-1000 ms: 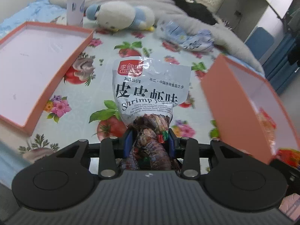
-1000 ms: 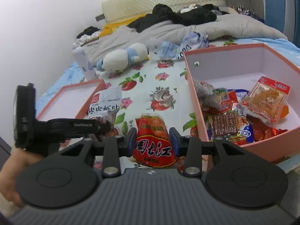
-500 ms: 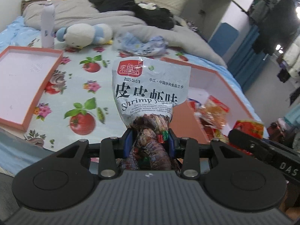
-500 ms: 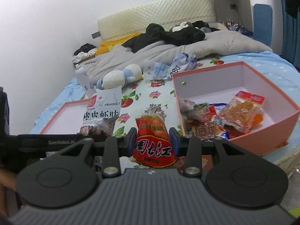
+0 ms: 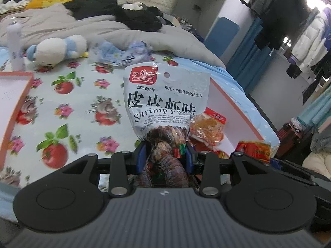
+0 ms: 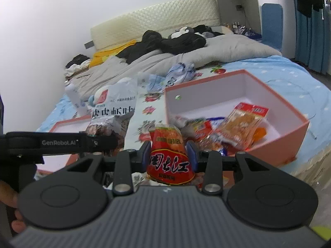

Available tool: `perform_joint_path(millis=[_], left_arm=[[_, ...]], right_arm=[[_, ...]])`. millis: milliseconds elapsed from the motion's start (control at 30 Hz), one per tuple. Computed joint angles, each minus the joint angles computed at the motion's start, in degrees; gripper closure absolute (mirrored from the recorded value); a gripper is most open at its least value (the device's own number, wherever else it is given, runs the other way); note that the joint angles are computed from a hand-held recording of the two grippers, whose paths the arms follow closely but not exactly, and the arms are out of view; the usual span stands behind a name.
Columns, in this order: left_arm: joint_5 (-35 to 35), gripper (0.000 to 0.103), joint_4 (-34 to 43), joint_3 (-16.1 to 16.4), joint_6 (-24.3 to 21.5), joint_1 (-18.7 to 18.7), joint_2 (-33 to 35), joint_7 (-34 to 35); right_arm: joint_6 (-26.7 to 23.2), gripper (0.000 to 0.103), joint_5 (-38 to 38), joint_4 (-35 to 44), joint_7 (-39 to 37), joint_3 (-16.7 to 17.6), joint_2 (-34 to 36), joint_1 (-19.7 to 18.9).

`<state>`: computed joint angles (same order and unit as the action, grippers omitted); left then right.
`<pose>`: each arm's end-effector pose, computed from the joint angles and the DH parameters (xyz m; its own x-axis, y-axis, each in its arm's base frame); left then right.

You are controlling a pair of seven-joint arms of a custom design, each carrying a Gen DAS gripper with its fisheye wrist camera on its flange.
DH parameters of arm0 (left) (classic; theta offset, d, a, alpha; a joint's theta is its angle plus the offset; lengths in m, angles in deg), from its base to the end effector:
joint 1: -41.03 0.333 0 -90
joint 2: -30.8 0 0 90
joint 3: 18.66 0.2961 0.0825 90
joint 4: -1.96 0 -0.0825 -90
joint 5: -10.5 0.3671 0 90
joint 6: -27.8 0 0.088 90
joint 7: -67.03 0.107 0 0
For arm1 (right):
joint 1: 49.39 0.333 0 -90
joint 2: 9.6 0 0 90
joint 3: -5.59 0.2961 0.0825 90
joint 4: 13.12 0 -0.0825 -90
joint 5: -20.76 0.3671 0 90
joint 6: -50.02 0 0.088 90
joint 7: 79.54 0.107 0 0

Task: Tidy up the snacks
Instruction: 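Lift both held packets and carry them toward the deep pink box, then lower both packets into the deep pink box and open both tools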

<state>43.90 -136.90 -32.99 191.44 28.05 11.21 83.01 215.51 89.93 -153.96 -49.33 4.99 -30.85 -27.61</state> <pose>0.4046 -0.2510 0.5016 0.1426 -0.9298 0.3392 -0.6636 -0.3441 -0.6642 0.4386 0.1111 0.4851 0.4434 -0.8575 -0.2608 -0.6084 -0.0743 -0.7902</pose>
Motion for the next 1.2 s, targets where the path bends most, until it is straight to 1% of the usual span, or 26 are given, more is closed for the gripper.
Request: perform_joint_path(millis=[167,300,400,533,733,833,900,967,1033,1067,1133,1200], left_arm=[[-3.5,0.06,8.4,2.1,0.9,-0.9,9.1,6.6],[-8.2,0.06,16.1,3.0,0.9,-0.8,17.0,13.3],[-11.1,0.06,23.2,2.7,0.3,0.2,23.8,17.8],[-14.6,0.06,33.1,1.4,-0.7,2.2,32.9,23.5],[-17.5,0.06,46.3,0.0,-4.8,4.1,44.2,29.7],[-17.4,0.06,50.7,0.5,-6.6,3.8,47.9,30.7],[-18.7,0.06,52.3,-0.2,-7.3,4.4,49.7,31.6],[-19.8,0.06,53.2,-0.6,-7.9,4.9,50.8,32.4],[-20.1,0.059,53.5,-0.3,-8.4,4.6,51.1,32.0],[-19.7,0.058,53.8,0.2,-8.7,4.1,51.1,31.4],[-20.2,0.043,53.8,0.0,-9.3,4.2,50.9,31.0],[-20.2,0.04,52.5,0.1,-8.4,4.3,49.8,30.6]], right_arm=[[-0.5,0.062,-1.7,6.2,1.0,-0.4,6.6,-1.6],[-2.2,0.062,-3.2,12.2,2.6,0.0,12.6,-3.6],[-2.2,0.062,-4.8,17.6,4.2,0.9,18.0,-5.1],[-1.7,0.062,-7.5,23.7,6.7,2.3,24.7,-7.1],[-2.3,0.062,-13.7,31.5,12.5,3.9,33.7,-9.7],[-2.9,0.061,-16.5,34.1,14.8,4.7,37.0,-10.6],[-3.0,0.061,-18.6,35.3,16.6,4.8,38.7,-10.8],[-3.7,0.06,-19.7,36.5,18.0,5.1,39.8,-11.4],[-4.4,0.059,-20.5,37.2,19.0,5.5,40.4,-11.9],[-4.4,0.057,-21.1,37.2,19.6,5.4,40.5,-11.9],[-4.5,0.039,-23.1,36.8,22.1,4.9,40.3,-11.5],[-4.8,0.037,-23.2,36.1,23.8,5.0,39.6,-11.8]])
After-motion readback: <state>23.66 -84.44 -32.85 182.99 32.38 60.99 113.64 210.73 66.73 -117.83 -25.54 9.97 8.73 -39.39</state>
